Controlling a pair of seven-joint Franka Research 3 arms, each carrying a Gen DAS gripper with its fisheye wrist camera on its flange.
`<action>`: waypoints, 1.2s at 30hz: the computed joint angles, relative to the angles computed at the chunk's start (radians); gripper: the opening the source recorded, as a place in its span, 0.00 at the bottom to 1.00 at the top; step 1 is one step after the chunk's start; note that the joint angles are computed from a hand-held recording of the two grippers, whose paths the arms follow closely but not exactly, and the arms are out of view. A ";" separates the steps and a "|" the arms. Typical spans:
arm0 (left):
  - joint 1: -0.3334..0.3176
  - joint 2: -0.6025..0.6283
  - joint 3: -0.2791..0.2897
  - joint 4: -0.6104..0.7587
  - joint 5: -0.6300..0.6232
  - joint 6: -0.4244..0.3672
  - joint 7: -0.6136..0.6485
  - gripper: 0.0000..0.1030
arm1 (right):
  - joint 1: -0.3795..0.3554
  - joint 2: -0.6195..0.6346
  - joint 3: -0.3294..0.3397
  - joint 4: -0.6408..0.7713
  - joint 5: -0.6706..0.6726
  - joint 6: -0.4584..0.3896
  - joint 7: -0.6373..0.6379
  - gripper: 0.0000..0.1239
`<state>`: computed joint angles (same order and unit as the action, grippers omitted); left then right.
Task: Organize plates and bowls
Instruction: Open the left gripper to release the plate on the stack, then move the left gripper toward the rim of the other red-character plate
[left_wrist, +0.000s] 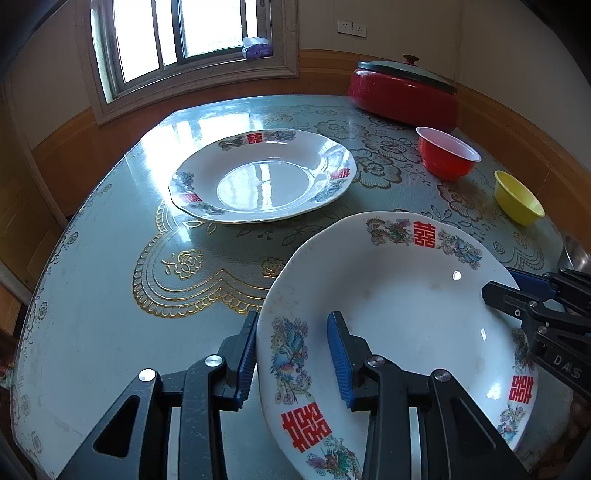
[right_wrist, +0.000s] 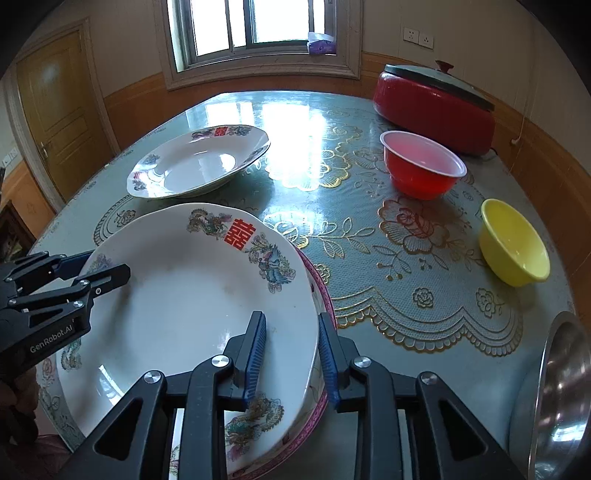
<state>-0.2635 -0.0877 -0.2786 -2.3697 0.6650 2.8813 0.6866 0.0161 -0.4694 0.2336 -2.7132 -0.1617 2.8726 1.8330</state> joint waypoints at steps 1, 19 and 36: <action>0.003 0.001 -0.003 0.001 0.020 -0.001 -0.008 0.36 | -0.039 -0.004 0.043 0.002 -0.036 0.000 0.032 0.23; -0.001 0.012 0.007 -0.005 0.002 0.066 0.074 0.37 | -0.104 -0.039 0.117 0.026 -0.161 -0.087 0.258 0.24; 0.070 -0.106 0.006 -0.115 -0.048 0.137 0.053 0.39 | -0.088 -0.005 0.148 0.104 -0.477 -0.125 0.517 0.25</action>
